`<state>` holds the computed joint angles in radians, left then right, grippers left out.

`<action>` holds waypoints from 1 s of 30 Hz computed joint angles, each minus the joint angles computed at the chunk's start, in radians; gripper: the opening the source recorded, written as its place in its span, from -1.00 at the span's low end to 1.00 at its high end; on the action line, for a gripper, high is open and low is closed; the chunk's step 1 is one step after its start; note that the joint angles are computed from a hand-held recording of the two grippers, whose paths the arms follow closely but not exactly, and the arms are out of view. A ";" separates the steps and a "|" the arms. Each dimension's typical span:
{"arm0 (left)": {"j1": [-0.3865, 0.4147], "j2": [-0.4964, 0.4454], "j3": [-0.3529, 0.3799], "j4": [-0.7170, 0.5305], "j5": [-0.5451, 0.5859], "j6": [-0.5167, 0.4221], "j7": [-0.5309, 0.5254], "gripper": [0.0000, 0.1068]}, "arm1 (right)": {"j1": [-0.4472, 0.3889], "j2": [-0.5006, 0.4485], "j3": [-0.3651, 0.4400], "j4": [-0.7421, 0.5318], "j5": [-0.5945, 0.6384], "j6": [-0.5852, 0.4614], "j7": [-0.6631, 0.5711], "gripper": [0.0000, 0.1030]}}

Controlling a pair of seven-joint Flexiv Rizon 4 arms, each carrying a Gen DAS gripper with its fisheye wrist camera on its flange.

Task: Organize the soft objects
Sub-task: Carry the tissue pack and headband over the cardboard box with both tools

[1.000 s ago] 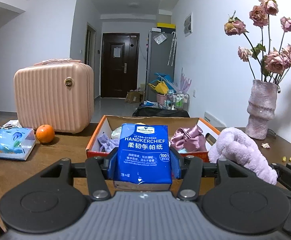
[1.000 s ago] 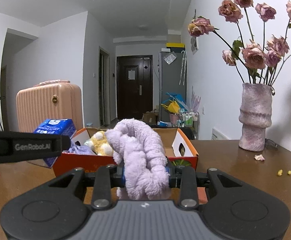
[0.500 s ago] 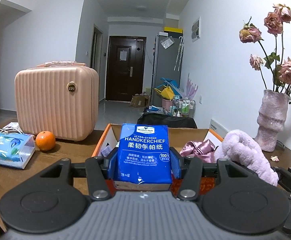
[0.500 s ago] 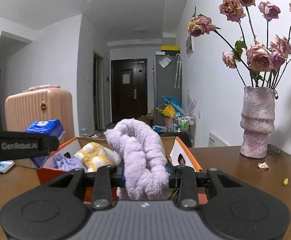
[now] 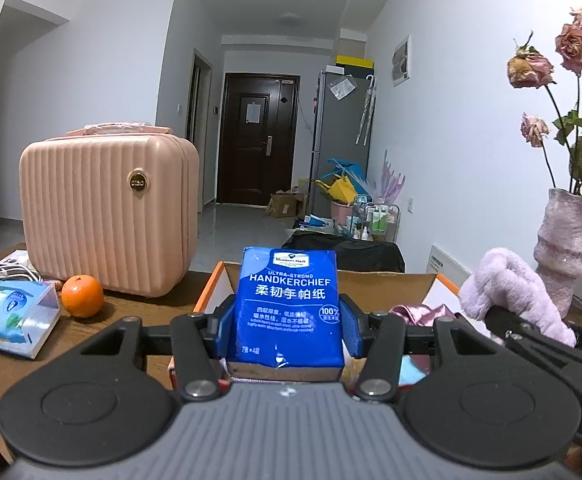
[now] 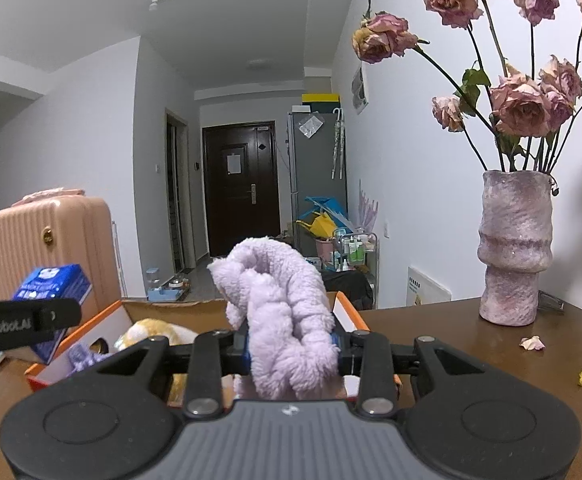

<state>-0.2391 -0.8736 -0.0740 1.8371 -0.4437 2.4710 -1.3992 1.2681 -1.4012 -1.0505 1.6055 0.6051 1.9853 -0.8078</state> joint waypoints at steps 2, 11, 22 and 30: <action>0.000 -0.011 0.003 -0.025 -0.008 -0.011 0.008 -0.02 | -0.018 0.000 0.000 -0.023 -0.008 -0.012 0.003 -0.37; 0.007 -0.057 0.009 -0.133 -0.053 -0.074 0.040 -0.02 | -0.098 -0.014 -0.013 -0.117 -0.087 -0.065 0.084 -0.37; 0.001 -0.113 0.018 -0.251 -0.086 -0.136 0.092 -0.02 | -0.157 -0.061 -0.066 -0.210 -0.213 -0.134 0.220 -0.37; 0.002 -0.147 0.020 -0.325 -0.093 -0.183 0.125 -0.02 | -0.208 -0.054 -0.051 -0.271 -0.301 -0.158 0.274 -0.37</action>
<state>-0.2369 -1.0205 -0.0541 1.5123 -0.5371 2.2881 -1.2741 1.0600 -1.4553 -1.1017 1.3342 0.3039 1.8273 -0.5343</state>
